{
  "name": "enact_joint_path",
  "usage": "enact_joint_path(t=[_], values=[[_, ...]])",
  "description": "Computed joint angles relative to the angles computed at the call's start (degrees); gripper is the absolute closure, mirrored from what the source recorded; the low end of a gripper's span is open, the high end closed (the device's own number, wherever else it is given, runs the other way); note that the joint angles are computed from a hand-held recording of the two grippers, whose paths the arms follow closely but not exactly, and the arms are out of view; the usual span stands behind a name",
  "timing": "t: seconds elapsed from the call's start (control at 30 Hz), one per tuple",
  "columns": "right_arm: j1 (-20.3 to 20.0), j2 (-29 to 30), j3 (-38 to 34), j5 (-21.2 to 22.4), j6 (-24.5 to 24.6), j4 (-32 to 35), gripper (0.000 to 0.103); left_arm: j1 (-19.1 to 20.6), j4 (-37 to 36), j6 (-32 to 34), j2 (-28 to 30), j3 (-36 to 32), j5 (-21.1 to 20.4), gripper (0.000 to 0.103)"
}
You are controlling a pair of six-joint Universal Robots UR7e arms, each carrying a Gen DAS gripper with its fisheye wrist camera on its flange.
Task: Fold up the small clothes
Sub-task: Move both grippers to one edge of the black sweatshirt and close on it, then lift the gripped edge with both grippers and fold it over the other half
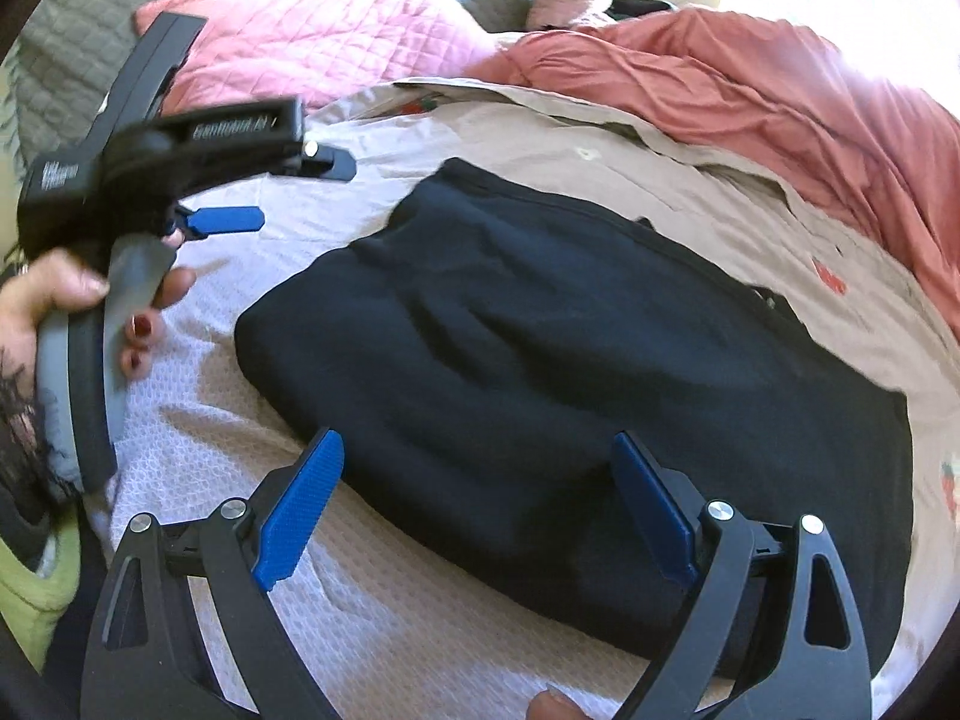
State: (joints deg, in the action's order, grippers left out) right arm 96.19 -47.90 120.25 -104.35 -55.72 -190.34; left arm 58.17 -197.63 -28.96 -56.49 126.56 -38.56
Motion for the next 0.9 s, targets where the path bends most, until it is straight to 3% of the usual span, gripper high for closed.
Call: enact_joint_path(t=[0.23,0.4,0.57,0.63,0.7,0.73,0.8,0.87,0.9], values=[[3.0,5.3,-1.7,-2.5,-5.2,-2.4,0.013,0.8,-0.9,-1.4,-1.2,0.8,-0.2,0.010],[4.8,10.8,-2.0,-6.7,-13.1,-11.5,0.013,1.1,0.2,-1.0,-1.1,0.0,-0.6,0.010],[4.8,12.3,-3.3,-7.0,-14.3,-14.1,0.014,1.6,1.4,0.6,-0.3,-1.5,-1.8,0.010],[4.3,11.6,-3.6,-5.9,-13.0,-13.0,0.021,2.1,1.9,1.3,0.1,-2.3,-3.0,0.010],[3.6,10.2,-2.7,-3.3,-12.2,-12.4,0.045,2.9,2.1,1.6,0.4,-2.9,-5.7,0.010],[3.2,9.1,-1.9,-1.4,-11.9,-12.0,0.051,3.5,2.1,1.5,0.5,-3.3,-8.2,0.010],[2.4,7.1,-0.7,1.7,-10.6,-10.1,0.081,5.9,0.9,1.4,0.7,-3.8,-17.7,0.010],[1.9,6.0,0.1,3.5,-9.0,-10.6,0.095,7.8,-0.6,0.6,1.1,-4.1,-24.9,0.010],[1.3,4.8,0.2,5.1,-7.1,-9.5,0.095,8.4,-1.3,0.6,1.4,-4.2,-27.5,0.010]])
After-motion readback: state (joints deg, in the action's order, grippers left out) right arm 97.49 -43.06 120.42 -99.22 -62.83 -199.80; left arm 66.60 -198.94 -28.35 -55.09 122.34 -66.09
